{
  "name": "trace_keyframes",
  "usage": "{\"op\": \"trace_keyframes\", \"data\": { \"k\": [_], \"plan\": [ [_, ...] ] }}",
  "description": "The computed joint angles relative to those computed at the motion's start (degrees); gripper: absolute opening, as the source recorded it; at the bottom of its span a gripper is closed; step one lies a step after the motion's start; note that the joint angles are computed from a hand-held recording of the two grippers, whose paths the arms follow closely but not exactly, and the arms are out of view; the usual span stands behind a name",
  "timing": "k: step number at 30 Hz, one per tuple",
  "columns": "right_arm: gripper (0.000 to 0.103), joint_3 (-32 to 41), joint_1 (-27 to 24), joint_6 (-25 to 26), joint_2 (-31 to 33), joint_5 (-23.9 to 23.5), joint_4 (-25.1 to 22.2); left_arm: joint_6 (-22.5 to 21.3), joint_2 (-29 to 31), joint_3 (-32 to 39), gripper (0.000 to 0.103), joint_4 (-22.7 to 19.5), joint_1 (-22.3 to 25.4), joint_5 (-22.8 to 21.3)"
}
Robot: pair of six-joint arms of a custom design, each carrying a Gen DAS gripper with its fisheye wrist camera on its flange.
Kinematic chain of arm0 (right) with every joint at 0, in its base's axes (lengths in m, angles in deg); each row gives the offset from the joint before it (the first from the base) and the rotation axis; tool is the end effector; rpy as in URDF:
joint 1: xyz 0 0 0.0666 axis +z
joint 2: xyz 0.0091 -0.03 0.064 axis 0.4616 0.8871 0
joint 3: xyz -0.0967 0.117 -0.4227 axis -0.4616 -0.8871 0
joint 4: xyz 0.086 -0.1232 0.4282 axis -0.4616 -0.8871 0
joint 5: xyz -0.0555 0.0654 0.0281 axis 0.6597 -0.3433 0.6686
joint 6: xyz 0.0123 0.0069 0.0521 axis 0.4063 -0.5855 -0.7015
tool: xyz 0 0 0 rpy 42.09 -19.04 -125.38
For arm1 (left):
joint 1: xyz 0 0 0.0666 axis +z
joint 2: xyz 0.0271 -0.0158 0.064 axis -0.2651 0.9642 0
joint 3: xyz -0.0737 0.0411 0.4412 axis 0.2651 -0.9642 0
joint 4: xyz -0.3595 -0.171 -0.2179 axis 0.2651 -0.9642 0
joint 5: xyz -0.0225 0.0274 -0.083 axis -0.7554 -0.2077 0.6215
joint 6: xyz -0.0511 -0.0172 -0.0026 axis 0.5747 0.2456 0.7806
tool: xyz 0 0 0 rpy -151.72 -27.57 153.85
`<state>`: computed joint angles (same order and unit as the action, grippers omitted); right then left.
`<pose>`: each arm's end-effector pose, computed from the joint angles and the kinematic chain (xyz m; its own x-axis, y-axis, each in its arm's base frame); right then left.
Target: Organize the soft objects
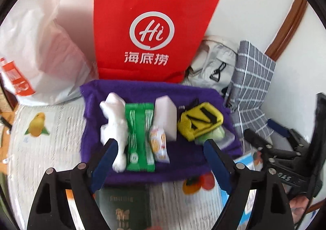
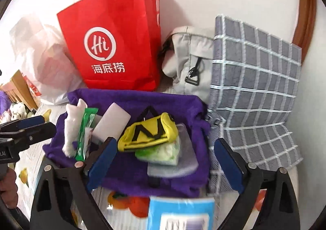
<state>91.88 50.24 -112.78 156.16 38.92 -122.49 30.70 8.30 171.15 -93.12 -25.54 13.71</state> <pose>0.4513 0.1758 0.5515 -0.7470 0.1941 -0.6359 0.2121 0.9760 0.0488 0.5104 -0.1035 0.5763 -0.8059 0.2358 -0.5431 0.4083 0.8856 -0.2214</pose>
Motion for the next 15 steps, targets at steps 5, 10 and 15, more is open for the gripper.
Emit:
{"op": "trace_keyframes", "data": {
  "k": [5,10,15],
  "plan": [
    [0.101,-1.39,4.41,-3.3,-4.76,5.14,-3.64,0.66,-5.88,-3.62,0.089,-1.61,0.45,-2.65],
    [0.102,-2.75,10.04,-7.63,-9.26,9.06,-8.29,0.68,-13.27,-8.3,0.089,-2.84,1.63,-3.25],
    [0.103,-3.5,17.5,-14.61,-13.08,13.47,-13.9,-0.09,-20.42,-11.86,0.089,-4.04,1.18,-6.6]
  ]
}}
